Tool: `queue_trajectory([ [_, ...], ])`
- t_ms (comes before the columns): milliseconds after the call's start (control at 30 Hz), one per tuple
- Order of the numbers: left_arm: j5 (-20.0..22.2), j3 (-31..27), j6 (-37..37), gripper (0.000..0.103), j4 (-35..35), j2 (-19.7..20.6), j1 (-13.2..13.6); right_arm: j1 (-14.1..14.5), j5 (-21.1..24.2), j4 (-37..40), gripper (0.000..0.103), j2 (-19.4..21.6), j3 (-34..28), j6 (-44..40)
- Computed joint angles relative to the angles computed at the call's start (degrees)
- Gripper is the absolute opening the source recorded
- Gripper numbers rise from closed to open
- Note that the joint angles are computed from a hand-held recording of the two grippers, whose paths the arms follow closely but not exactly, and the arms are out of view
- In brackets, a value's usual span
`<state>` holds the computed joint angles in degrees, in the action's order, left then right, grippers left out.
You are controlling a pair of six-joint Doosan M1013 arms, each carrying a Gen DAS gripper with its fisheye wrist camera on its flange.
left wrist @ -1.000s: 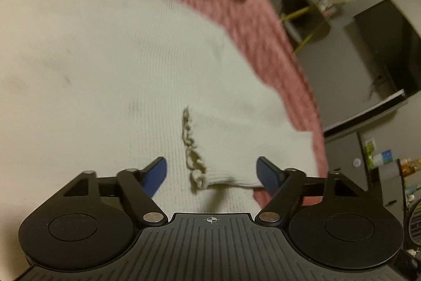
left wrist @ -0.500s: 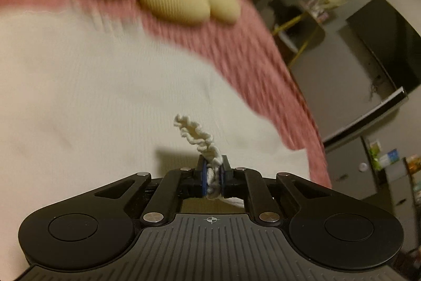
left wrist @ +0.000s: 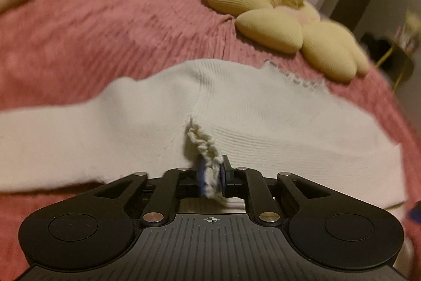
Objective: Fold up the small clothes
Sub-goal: 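Grasp the cuff of the other sleeve with the left tool, then fold the held sleeve across the sweater body with the left tool, release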
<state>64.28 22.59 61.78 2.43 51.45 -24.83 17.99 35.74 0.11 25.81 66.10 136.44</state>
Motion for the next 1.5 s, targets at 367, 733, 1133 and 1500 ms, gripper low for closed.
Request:
queue_trajectory([
  [367, -5.99, -1.90, 5.15, 0.011, 1.35, 1.15, -0.36, 0.13, 4.22, -4.17, 0.019, 4.78, -4.96, 14.41],
  [733, -10.64, 1.91, 5.01, 0.012, 6.41, -0.04, -0.51, 2.32, 4.54, -17.16, 0.008, 5.64, -5.33, 18.11],
  [1133, -11.78, 10.02, -5.26, 0.037, 13.27, -4.63, -1.02, 3.43, 11.07, -19.45, 0.017, 5.55, -10.27, 3.00],
  [1500, -0.66, -6.71, 3.50, 0.044, 11.49, 5.36, -2.87, 5.33, 27.85, -29.54, 0.010, 18.28, -28.09, -12.64],
])
